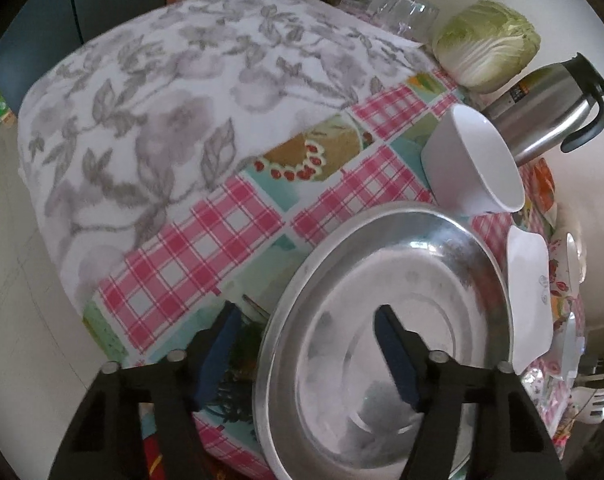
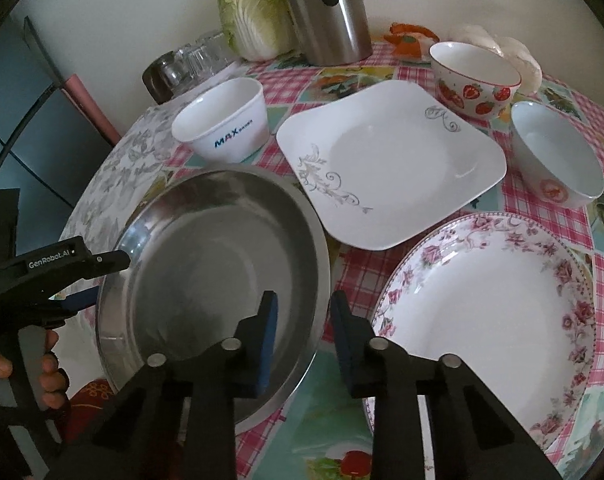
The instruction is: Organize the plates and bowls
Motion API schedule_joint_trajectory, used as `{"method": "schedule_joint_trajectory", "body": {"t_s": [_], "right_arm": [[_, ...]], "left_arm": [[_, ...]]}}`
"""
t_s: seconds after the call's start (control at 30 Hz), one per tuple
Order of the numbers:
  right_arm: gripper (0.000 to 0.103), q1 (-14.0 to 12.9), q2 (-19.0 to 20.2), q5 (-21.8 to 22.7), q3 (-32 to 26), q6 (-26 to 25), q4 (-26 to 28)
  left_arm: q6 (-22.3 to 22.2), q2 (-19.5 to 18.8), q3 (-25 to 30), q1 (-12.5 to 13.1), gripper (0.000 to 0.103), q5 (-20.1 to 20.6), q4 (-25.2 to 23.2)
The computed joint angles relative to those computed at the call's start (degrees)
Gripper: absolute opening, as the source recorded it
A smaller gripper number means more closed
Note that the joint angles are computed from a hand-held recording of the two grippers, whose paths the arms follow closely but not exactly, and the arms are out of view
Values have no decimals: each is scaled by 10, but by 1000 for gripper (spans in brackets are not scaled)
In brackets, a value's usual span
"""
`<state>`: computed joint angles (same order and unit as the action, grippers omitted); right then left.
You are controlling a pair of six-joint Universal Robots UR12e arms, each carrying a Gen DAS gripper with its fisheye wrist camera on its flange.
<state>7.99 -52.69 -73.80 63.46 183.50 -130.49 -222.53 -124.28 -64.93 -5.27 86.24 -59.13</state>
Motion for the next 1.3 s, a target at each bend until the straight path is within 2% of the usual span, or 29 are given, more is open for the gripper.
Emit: {"method": "schedule_joint_trajectory", "body": {"t_s": [0.13,0.33,0.5,0.57,0.9,1.1,1.3], "right_arm": [[21,-1,2,0,-3,3,9],[17,-2,13,2,-19,8,45],[17,1,13,-12,-20,-3,41],[17,2,10,-17,-17,-8,31],[18,1,-9,-2,4,-33,-14],[19,-1,-17,7,10,-44,-33],[19,-7,-21,15,13,-34,-49]], "left_arm": [[-9,0,-5,5,59,-30,-9],[-10,2,-7,4,54,-30,-11],[-10,-1,-6,4,37,-29,-1],[-15,4,-14,5,34,-27,16],[-6,30,-45,2,33,10,84],[7,34,-37,-6,33,36,93],[34,24,0,-16,34,49,71]]}}
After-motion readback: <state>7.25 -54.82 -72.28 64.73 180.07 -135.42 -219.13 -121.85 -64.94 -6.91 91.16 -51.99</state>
